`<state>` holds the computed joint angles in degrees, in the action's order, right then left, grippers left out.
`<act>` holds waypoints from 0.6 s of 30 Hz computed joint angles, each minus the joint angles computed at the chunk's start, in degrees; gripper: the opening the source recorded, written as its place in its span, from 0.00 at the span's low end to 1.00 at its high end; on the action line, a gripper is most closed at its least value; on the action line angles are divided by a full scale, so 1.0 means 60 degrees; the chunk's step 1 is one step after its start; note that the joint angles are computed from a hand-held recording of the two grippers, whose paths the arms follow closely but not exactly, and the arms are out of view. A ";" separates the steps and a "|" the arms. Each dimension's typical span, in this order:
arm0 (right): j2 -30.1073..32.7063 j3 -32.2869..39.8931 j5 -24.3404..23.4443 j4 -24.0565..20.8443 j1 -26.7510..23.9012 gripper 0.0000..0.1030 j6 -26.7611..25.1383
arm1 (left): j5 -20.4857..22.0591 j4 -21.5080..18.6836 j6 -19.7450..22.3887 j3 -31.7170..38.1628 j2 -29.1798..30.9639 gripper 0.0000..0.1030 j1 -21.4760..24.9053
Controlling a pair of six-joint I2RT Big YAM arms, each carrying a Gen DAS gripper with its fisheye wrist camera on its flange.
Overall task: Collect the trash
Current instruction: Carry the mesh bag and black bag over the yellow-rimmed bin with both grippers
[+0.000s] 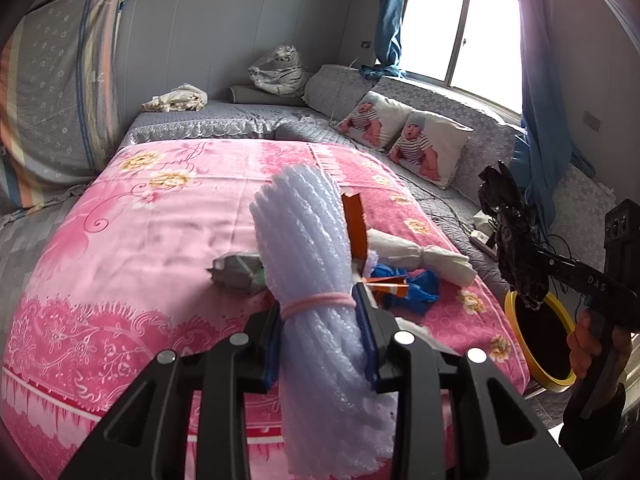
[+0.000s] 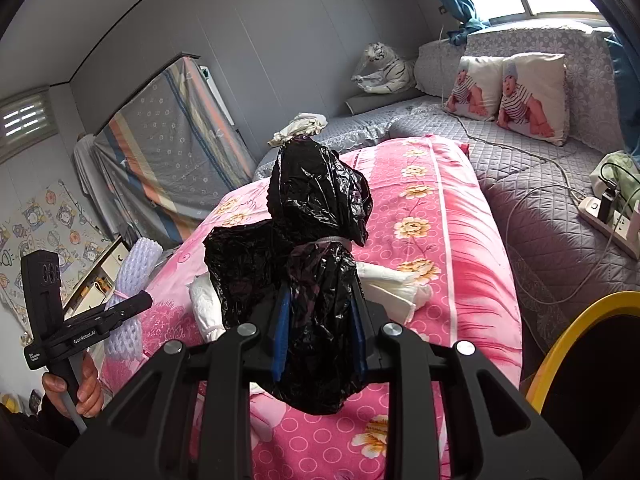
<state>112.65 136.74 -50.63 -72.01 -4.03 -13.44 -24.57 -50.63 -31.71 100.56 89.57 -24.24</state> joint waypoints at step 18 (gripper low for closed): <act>0.0335 0.0347 0.1163 0.1991 -0.1233 0.23 0.2322 | 0.2376 -0.0551 0.2220 0.5209 0.3638 0.29 -0.0382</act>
<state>114.66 138.82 -43.65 -60.06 -11.43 0.49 -10.31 -53.94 -18.38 131.81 111.40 -26.53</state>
